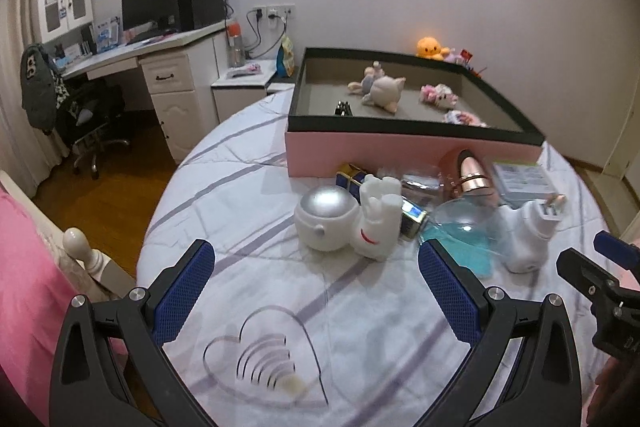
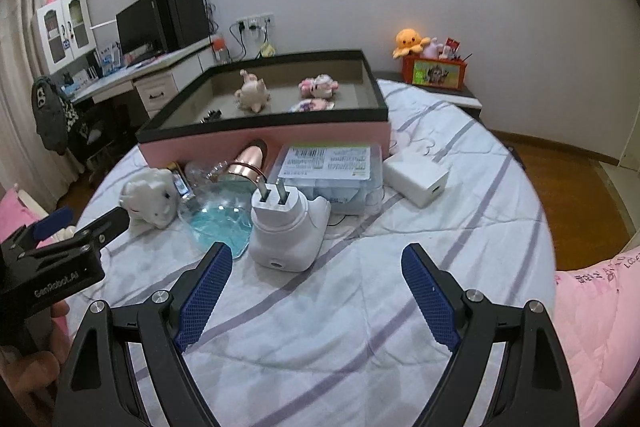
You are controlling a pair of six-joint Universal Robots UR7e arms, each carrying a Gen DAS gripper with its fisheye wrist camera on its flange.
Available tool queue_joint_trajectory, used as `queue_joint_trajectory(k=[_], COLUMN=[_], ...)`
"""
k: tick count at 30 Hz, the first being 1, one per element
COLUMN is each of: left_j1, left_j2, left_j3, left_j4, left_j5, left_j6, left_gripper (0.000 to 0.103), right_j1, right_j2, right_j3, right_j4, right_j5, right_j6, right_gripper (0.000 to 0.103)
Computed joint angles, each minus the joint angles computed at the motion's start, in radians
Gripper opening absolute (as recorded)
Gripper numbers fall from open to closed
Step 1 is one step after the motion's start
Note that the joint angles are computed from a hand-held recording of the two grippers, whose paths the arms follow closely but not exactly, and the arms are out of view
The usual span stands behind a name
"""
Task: Organize rigid objects
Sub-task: 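Grasp the white astronaut lamp with the left tool while the right grasps the white plug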
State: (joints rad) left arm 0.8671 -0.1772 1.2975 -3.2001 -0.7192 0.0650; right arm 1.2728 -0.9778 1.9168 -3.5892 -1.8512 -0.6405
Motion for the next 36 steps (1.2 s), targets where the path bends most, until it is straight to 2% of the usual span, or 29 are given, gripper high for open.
queue_joint_trajectory(k=[13,16,17,19,20,21,25,36], left_j1=[0.042,0.055,0.062,0.069,0.07,0.07,0.072,0.047], left_j2=[0.096,0.089,0.081,0.069,0.067,0.063,0.038,-0.038], left_j3=[-0.256,-0.266,-0.262,-0.246,-0.241,-0.232,-0.178,0.002], left_j4=[0.335,0.367,0.373,0.363,0.35,0.333,0.263,0.081], left_j5=[0.01,-0.038,-0.068,-0.108,-0.116,-0.126,-0.162,-0.144], left_j6=[-0.02,-0.045,-0.056,-0.062,-0.059,-0.055,-0.052,-0.05], left_gripper=[0.103,0.101,0.098,0.075,0.072,0.072,0.07,0.07], right_j1=[-0.008,-0.006,-0.005,-0.003,-0.001,-0.002,-0.017,-0.034], right_j2=[0.053,0.064,0.068,0.077,0.079,0.076,0.049,-0.036], right_j3=[-0.128,-0.153,-0.158,-0.165,-0.167,-0.165,-0.136,-0.027], right_j4=[0.175,0.206,0.21,0.21,0.21,0.213,0.22,0.17], right_j5=[-0.01,-0.018,-0.02,-0.026,-0.027,-0.016,0.032,0.111], right_j6=[0.06,0.064,0.062,0.051,0.047,0.046,0.057,0.059], right_gripper=[0.088,0.083,0.078,0.069,0.061,0.057,0.056,0.056])
